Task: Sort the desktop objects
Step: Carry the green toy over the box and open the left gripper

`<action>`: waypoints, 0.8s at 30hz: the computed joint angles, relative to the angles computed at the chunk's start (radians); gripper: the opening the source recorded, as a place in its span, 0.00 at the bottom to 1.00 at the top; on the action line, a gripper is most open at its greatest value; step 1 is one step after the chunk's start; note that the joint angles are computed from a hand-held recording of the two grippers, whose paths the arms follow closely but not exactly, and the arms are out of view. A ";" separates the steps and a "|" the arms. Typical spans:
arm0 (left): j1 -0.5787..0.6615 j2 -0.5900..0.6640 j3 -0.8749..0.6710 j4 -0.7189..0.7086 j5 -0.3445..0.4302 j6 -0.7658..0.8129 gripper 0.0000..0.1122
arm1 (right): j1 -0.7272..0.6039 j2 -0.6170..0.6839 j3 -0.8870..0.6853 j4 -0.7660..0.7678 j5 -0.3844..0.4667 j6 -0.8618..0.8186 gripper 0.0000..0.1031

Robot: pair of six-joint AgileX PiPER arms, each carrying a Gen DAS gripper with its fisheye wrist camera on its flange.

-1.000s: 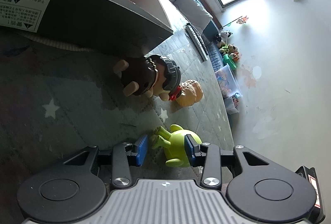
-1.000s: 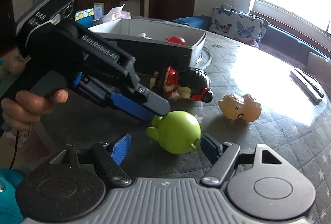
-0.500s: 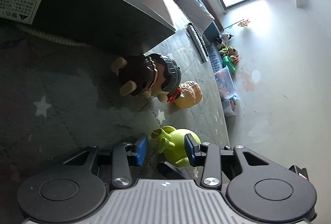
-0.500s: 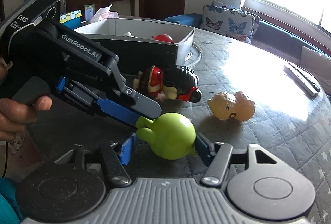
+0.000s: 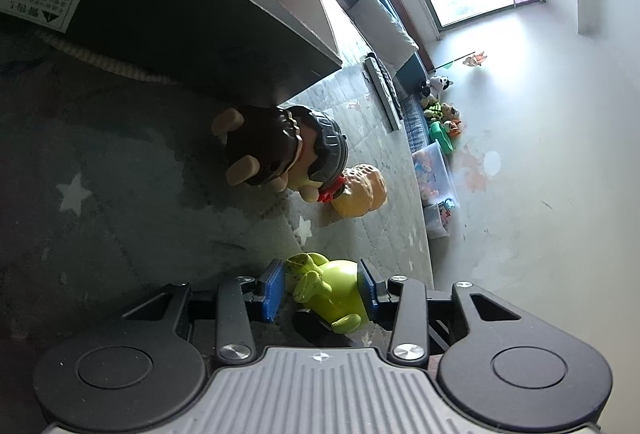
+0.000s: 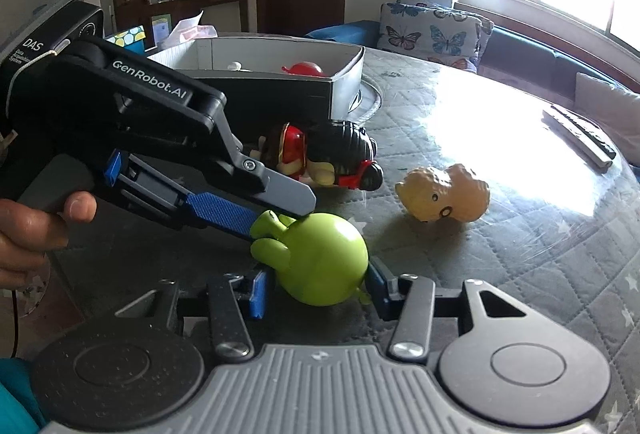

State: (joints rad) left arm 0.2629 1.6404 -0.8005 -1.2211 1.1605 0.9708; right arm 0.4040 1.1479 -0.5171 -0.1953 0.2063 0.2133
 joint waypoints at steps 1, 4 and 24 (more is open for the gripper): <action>0.006 -0.005 -0.001 0.003 0.005 -0.001 0.37 | 0.004 -0.002 -0.002 0.004 0.002 0.000 0.47; 0.032 -0.031 0.004 0.002 0.021 -0.003 0.37 | 0.013 -0.011 -0.017 0.024 0.012 -0.011 0.47; 0.098 0.082 -0.447 -0.015 0.022 -0.193 0.36 | -0.026 0.379 -0.581 0.506 0.080 -0.545 0.47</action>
State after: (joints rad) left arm 0.3606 1.7223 -1.2479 -1.2364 1.1825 0.7774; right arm 0.3780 1.5265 -1.0977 0.3106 0.2861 -0.3321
